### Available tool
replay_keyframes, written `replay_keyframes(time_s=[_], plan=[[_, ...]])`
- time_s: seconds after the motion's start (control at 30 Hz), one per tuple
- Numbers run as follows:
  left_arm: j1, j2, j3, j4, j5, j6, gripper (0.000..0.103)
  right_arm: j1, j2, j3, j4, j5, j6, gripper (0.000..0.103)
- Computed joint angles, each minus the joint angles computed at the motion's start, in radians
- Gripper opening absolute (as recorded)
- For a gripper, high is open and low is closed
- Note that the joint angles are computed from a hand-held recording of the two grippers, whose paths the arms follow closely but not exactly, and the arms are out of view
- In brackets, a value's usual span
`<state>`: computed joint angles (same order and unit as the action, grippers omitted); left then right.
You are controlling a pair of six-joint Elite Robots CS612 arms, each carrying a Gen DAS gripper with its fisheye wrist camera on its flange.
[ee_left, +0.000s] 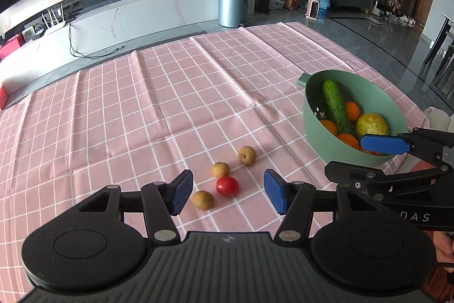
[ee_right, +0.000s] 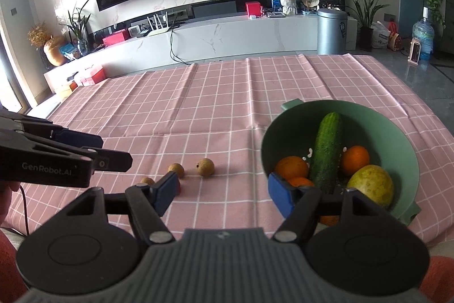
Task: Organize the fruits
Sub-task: 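Move both tools back to the small fruits and grasp a brown round fruit with each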
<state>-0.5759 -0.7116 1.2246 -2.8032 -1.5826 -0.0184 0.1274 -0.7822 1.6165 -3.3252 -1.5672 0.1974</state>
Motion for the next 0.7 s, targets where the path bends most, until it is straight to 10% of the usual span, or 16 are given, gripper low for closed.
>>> replay_keyframes(time_s=[0.7], plan=[[0.038,0.084,-0.08,0.115,-0.078,-0.07,0.044,0.032,0.088,-0.134,0.142,0.002,-0.113,0.025]])
